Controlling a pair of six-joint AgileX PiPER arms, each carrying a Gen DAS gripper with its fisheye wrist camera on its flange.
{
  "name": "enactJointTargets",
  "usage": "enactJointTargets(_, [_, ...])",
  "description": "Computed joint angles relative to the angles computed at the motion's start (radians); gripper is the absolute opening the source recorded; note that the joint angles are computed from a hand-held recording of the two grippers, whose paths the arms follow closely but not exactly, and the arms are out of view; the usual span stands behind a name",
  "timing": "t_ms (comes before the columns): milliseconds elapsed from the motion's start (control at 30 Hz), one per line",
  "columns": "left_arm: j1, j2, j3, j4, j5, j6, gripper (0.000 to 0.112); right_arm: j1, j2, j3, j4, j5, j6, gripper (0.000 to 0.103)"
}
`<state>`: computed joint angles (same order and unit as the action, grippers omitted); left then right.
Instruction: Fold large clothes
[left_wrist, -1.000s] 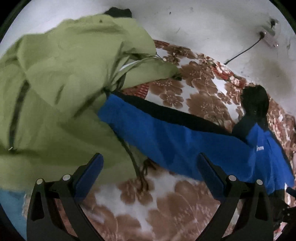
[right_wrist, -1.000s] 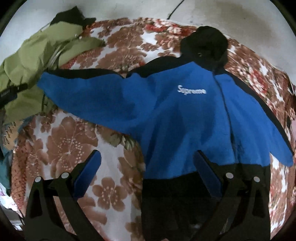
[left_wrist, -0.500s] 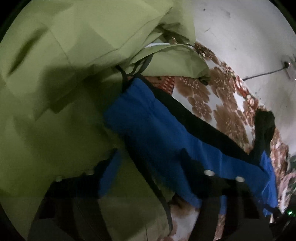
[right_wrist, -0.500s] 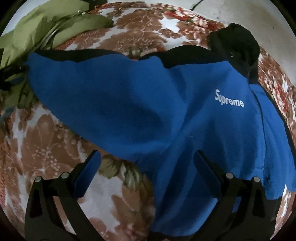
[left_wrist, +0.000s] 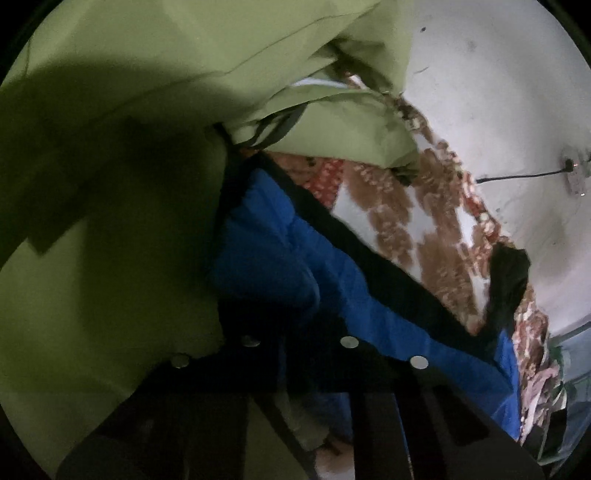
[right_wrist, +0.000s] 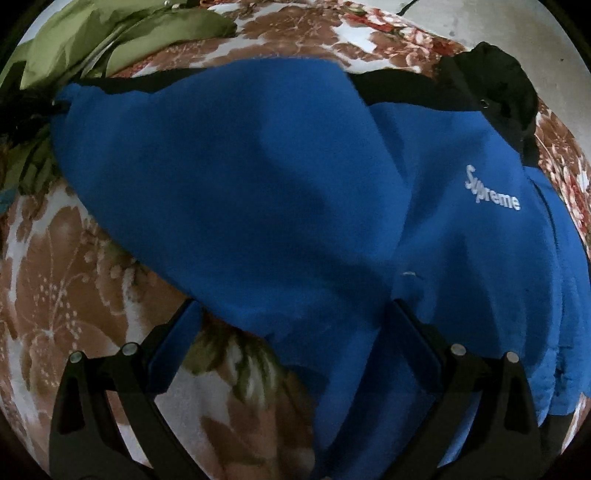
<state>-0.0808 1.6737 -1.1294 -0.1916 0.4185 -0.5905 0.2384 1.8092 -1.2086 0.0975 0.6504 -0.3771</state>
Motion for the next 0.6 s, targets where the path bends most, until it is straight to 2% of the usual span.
enactJointTargets(133, [-0.091,-0.075,-0.058,0.219,0.051,-0.219,0.008,-0.001,-0.067,0.034,-0.008,-0.009,-0.003,0.099])
enactJointTargets(267, [-0.206,-0.129,-0.164,0.376,0.146,-0.368,0.008,-0.008,-0.218,0.133,0.050,-0.068,-0.136,0.099])
enactJointTargets(333, [-0.275,-0.131,-0.264,0.434,0.205,-0.418,0.008,-0.008,-0.248,0.176,0.066,-0.115,-0.173,0.099])
enactJointTargets(433, [-0.366,-0.079,-0.461,0.477,0.294,-0.427,0.008,-0.019,-0.160,0.147,0.183,-0.050,-0.294,0.099])
enactJointTargets(533, [-0.440,0.047,-0.755,0.474,0.434,-0.364,0.008,0.002,-0.094,0.133,0.172,-0.095,-0.334,0.098])
enactJointTargets(600, [-0.488,0.153,-0.955,0.469,0.455,-0.316,0.008,-0.011,-0.030,0.066,0.216,-0.045,-0.351,0.099])
